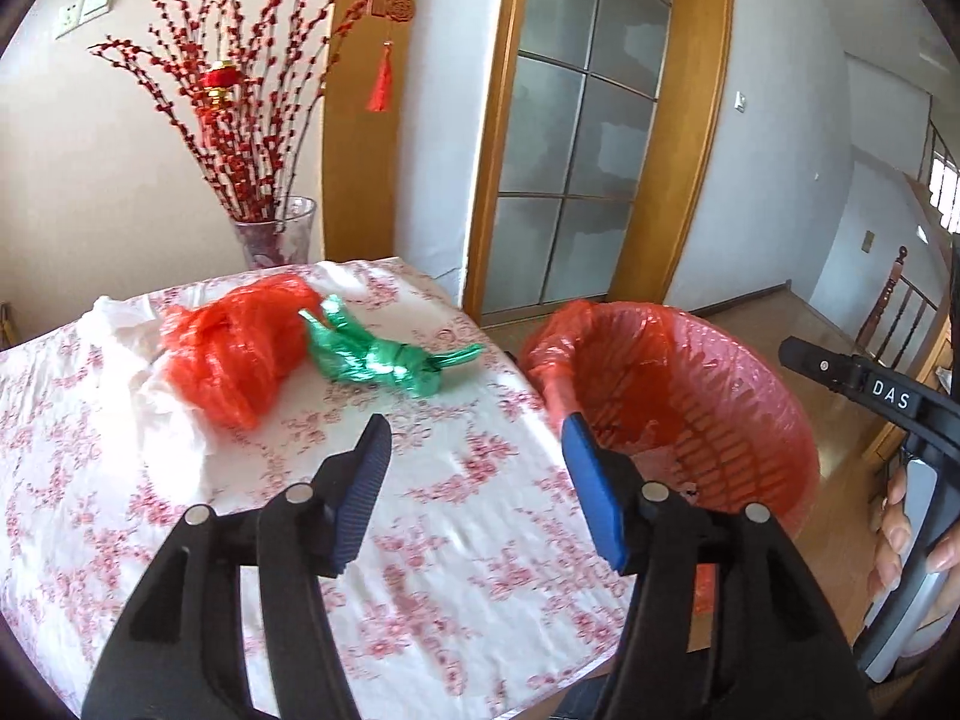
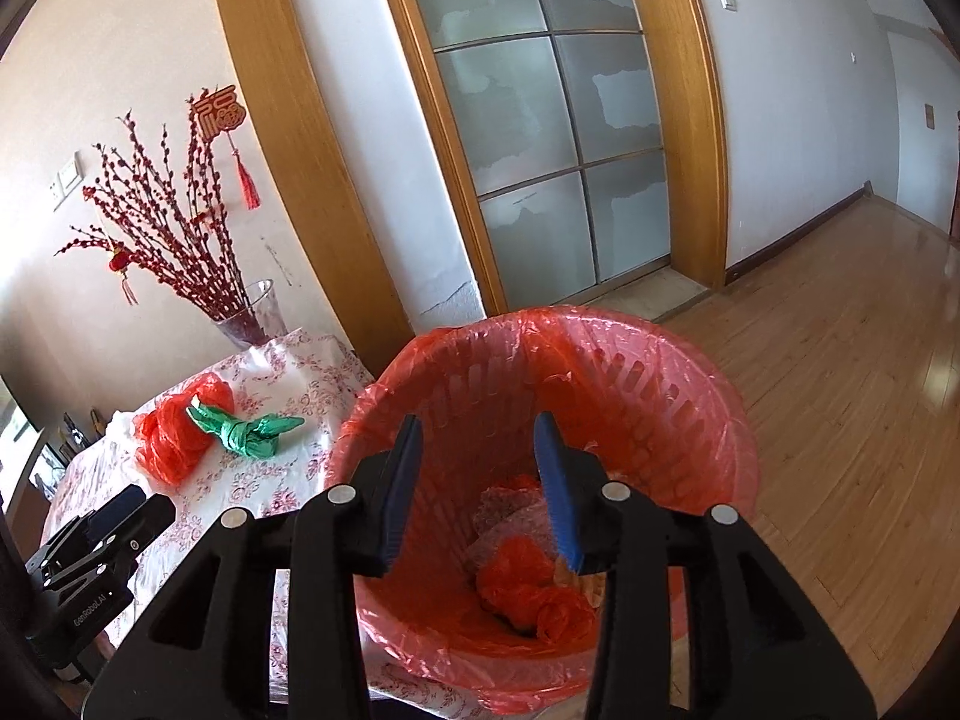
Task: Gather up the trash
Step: 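Move both open grippers back over the table, then grasp the green bag with the right gripper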
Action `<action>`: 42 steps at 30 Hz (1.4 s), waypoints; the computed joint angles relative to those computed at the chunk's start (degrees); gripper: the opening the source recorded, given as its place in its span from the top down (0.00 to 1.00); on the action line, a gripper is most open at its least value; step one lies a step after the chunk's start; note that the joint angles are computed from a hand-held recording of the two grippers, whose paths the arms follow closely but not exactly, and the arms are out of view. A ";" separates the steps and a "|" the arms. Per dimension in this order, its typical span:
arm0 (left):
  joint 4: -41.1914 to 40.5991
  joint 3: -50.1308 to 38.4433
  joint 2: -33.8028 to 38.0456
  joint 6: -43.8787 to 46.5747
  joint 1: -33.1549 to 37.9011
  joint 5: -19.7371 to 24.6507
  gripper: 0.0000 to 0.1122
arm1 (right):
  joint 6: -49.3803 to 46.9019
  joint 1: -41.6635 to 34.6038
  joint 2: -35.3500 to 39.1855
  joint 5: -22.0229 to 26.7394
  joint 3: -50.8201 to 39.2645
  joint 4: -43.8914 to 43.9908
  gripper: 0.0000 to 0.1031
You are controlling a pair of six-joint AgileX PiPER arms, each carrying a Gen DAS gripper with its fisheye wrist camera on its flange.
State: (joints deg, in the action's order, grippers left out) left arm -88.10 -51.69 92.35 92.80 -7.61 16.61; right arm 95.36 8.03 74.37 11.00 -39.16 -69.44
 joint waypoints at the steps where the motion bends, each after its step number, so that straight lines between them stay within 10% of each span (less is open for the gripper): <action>1: 0.03 0.48 -0.47 0.44 1.70 0.44 0.47 | 0.30 1.08 0.48 0.52 -0.52 -0.15 0.61; 20: 2.10 -1.84 1.70 1.18 26.65 4.38 0.43 | -13.23 19.25 16.23 4.81 -18.21 12.92 0.61; 42: 14.09 -13.98 10.24 -10.59 28.84 6.08 0.43 | -52.61 20.21 47.94 22.12 -58.35 39.11 0.51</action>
State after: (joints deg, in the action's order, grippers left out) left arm -74.01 -65.68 102.59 82.21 21.23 22.69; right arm 42.75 28.24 122.31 33.12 -97.51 -30.33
